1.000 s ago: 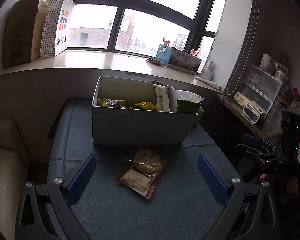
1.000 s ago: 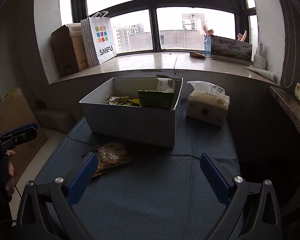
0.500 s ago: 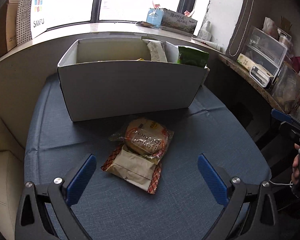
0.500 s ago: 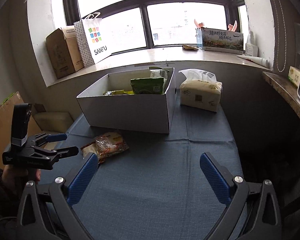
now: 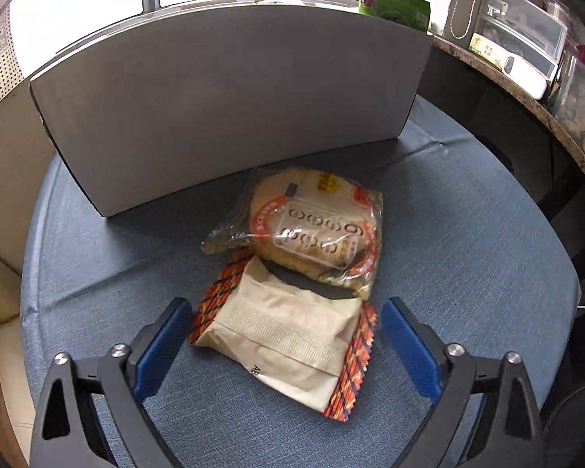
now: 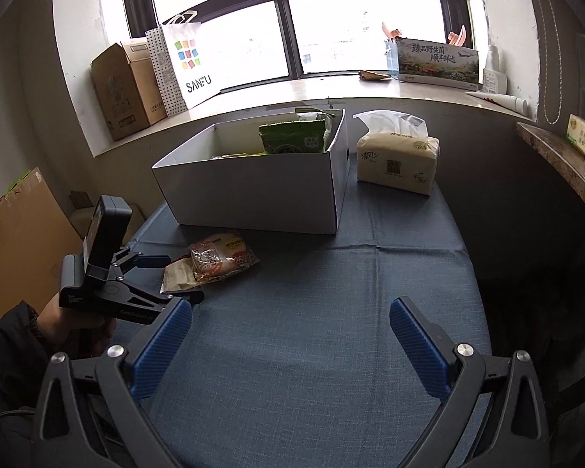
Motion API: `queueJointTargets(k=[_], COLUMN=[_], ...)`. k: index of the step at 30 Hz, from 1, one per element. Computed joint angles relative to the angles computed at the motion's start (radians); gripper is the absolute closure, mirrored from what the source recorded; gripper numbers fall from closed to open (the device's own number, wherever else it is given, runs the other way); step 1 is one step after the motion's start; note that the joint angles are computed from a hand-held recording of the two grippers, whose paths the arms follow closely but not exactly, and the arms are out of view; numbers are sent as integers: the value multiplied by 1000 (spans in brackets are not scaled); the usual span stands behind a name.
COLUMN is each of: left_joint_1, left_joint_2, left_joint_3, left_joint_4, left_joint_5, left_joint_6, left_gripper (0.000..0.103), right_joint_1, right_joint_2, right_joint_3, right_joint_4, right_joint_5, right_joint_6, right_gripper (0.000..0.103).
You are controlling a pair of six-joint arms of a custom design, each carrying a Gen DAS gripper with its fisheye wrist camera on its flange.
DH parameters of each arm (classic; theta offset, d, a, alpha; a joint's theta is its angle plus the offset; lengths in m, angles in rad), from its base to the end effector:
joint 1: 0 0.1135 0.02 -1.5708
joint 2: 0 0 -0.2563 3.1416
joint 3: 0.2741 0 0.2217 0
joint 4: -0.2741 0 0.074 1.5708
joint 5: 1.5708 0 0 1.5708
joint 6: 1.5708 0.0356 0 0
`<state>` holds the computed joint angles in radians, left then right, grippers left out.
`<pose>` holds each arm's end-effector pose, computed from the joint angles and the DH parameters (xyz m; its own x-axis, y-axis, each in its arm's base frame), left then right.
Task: Organize snacks
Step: 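Grasp the orange-striped bread pack with the left tool, then grasp the round bread bun with right tool while left lifts striped bread pack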
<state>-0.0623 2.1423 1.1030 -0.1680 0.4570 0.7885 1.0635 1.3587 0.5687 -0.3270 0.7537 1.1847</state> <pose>0.3545 -0.0379 0.0765 -0.5069 0.6694 -0.5432 0.8114 0.5832 -0.0385 0.1198 0.1653 0.1648 -0.6198 0.2753 -0.7349 0.2194 0.9599 0.1745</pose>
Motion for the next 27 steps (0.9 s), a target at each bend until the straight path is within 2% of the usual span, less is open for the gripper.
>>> queueJointTargets(k=[1,2,6,7,8,11,14,18,19,21,24,27], left_joint_1=[-1,4,48,62,76,119,160,234,250,279,330,364], left_joint_2=[-12,-16,-61,-77,-99,-140,-134,-138,-156,-175,-208,-244], left_joint_3=[-25,-23,-41,-50,-57,-47,-8,50,41,54,65,54], left_joint_4=[36,23,-7,-5,-12,-79,-151,-275,-273,-334,-405,-431], left_joint_5=[-9,0,66,83,102,156,210,317,335,369,418,446], left_joint_6=[9,19,36,34,27,48,63,82,78,111,147,166], left_gripper=[20,25,39,52,60,75,81,81,81,82,82,82], right_joint_1=[0,-1,1,1,-1,-15,-26,-47,-64,-108,-195,-292], right_joint_2=[6,11,35,42,52,82,117,147,158,191,275,414], right_joint_3=[2,3,17,19,22,28,41,61,67,83,109,191], right_joint_4=[5,9,16,20,27,60,84,112,129,181,328,431], right_joint_5=[-3,-7,-13,-16,-22,-47,-66,-85,-100,-141,-235,-345], right_joint_6=[-1,-4,-10,-13,-17,-47,-74,-135,-165,-243,-406,-560], right_gripper=[0,0,0,0,0,0,0,0,0,0,0,0])
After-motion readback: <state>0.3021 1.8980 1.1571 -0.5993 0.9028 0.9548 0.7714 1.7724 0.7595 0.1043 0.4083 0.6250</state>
